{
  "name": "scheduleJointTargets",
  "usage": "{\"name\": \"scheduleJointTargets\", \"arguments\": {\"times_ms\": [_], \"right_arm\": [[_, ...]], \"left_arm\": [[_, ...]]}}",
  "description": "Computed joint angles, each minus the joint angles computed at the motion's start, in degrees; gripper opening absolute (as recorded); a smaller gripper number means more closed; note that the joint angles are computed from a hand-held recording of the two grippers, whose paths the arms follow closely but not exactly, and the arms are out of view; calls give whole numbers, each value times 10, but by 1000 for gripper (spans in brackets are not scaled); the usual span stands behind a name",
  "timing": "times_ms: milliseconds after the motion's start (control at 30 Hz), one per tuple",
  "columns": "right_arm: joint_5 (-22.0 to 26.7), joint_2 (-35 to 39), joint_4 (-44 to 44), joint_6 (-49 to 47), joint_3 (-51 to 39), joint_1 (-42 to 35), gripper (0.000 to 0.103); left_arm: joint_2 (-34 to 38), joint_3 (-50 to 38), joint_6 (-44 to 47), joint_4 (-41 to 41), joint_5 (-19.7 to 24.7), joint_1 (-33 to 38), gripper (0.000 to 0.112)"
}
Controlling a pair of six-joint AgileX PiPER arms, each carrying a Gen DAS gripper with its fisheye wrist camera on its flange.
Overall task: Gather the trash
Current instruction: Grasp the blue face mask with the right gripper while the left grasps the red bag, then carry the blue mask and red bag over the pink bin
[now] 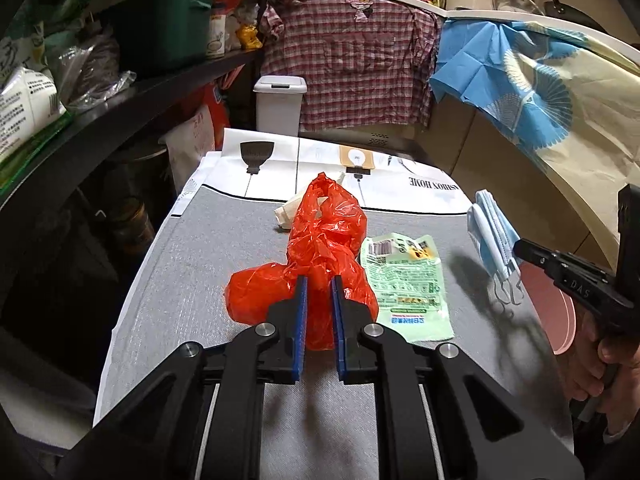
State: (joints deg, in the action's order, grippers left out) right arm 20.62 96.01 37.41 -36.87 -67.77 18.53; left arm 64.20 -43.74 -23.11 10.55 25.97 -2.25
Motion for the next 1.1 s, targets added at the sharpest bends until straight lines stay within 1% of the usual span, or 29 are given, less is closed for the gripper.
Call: {"name": "scheduleJointTargets", "arguments": {"times_ms": [167, 367, 533, 767, 933, 1100], "right_arm": [[-5, -39, -17, 7, 29, -1, 2], [3, -90, -4, -6, 61, -13, 2], [8, -131, -13, 4, 87, -14, 2], [30, -185, -8, -2, 111, -28, 2], [48, -224, 12, -23, 134, -51, 2], [62, -258, 30, -48, 160, -85, 2]], "left_arm": [[-26, 4, -52, 45, 21, -34, 11], [-55, 8, -124, 102, 50, -87, 10], [-76, 10, -207, 166, 84, -153, 9], [-97, 12, -318, 239, 134, -245, 9], [-101, 15, -403, 292, 169, -318, 9], [-91, 14, -466, 323, 188, -374, 9]]}}
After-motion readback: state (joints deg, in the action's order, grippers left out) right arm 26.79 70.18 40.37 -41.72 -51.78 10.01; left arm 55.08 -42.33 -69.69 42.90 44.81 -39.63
